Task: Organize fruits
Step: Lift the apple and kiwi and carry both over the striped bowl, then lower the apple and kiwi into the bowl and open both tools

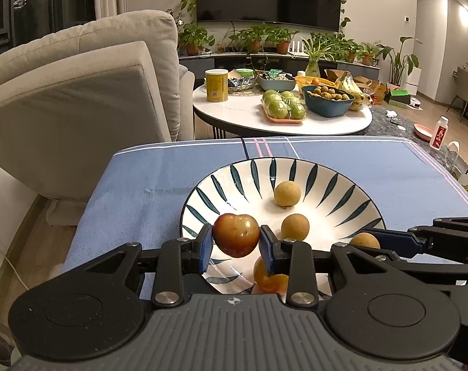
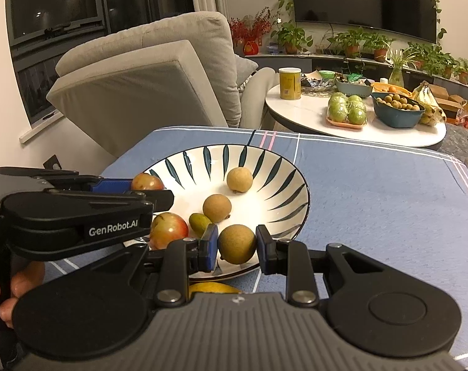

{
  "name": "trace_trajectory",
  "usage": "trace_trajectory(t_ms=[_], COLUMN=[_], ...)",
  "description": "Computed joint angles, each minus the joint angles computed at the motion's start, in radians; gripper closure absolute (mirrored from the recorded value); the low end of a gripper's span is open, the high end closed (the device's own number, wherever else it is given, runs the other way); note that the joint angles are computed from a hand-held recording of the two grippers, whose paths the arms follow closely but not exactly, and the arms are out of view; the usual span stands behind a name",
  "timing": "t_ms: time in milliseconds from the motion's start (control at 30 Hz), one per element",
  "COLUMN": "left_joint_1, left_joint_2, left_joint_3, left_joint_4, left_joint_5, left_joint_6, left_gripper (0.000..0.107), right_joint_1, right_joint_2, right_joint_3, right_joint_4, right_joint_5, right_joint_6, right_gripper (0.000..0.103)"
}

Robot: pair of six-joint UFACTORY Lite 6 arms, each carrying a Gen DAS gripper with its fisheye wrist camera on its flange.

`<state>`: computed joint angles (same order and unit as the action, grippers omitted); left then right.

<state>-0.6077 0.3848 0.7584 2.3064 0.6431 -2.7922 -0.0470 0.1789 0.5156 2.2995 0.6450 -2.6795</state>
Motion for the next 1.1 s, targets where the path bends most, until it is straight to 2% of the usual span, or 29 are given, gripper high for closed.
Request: trace_trajectory(t_ms=[600,1100], left_joint_1=[-0.031,-0.16], left_joint_2=[-0.035,-0.224], left_joint_3=[-0.032,-0.187], left_joint_4=[-0.044,-0.215], left_joint_5=[0.028,0.097], left_joint_6=[0.02,0.094], left_gripper=[0.076,0.07], right_joint_1=[0.006,-0.085], right_joint_2=[-0.006,-0.216], right_joint_3=[-0.011,-0.151], right_joint_4=[0.022,-0.085], right_joint_5=[0.01,0.024], right_joint_6=[-0.015,0.063], right_gripper=[0.024,0.023])
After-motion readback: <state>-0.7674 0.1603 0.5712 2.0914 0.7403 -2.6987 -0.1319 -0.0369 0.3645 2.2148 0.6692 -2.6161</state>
